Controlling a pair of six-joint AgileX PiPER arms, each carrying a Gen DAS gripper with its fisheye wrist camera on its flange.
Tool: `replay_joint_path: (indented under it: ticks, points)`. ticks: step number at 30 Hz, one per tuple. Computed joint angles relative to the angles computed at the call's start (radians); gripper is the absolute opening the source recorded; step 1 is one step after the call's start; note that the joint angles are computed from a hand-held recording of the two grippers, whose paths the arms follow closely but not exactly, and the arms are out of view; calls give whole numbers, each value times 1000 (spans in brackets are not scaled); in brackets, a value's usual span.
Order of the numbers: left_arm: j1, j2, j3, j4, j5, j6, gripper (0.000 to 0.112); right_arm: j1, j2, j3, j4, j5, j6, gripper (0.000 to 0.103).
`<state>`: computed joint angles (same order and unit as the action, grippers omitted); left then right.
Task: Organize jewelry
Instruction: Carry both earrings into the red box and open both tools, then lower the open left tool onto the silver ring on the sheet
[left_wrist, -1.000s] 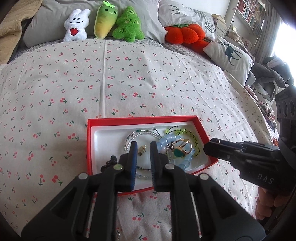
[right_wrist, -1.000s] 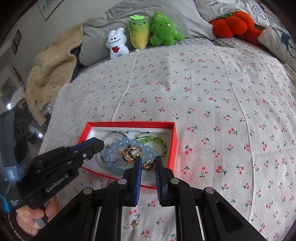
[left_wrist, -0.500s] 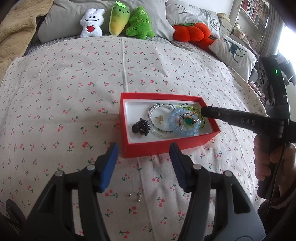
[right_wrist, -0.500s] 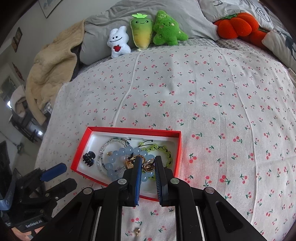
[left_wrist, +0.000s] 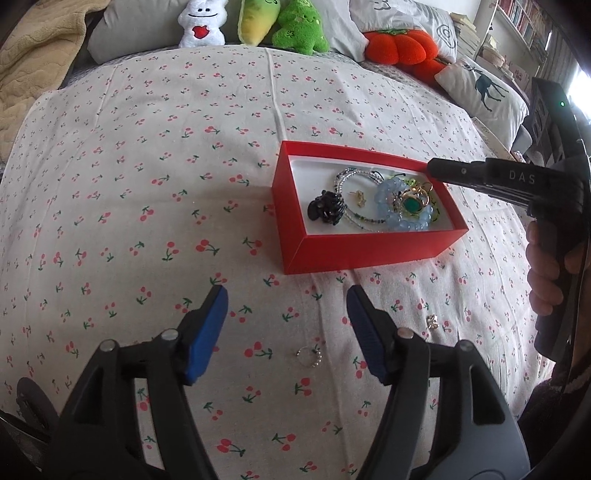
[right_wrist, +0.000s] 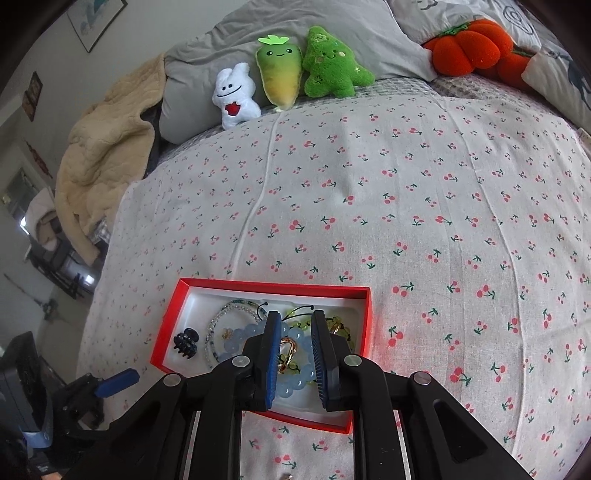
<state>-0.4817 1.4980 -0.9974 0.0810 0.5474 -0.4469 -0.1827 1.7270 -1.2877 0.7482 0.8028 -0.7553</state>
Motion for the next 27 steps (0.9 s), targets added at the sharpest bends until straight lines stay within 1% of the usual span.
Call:
replay_joint_path:
  ticks: [2, 8, 12, 16, 19, 22, 23, 25, 26, 27]
  points:
    - [4, -2, 2, -2, 4, 5, 74, -1, -14, 12, -10, 0, -1, 17]
    - [5, -16, 21, -15, 12, 20, 78, -26, -65, 59, -16, 35, -57, 18]
    - [-1, -19, 36, -36, 12, 33, 79, -62, -109, 109, 10, 61, -117, 18]
    - [-4, -38, 68, -71, 5, 47, 79, -75, -154, 164, 0, 72, -161, 19]
    - [-30, -60, 115, -19, -38, 19, 79, -88, -178, 210, 14, 85, -202, 19]
    - [-62, -67, 163, 73, -75, -36, 79, -92, -206, 273, 29, 65, -240, 23]
    - [-72, -70, 180, 102, -86, -56, 79, -89, -213, 295, 27, 59, -253, 26]
    - [-83, -80, 213, 132, -111, -71, 79, -81, -235, 342, 19, 38, -285, 38]
    - [-87, -87, 229, 137, -123, -71, 79, -76, -249, 369, 17, 21, -304, 58]
    - [-90, -93, 243, 138, -132, -68, 79, -77, -268, 402, 31, 2, -338, 66]
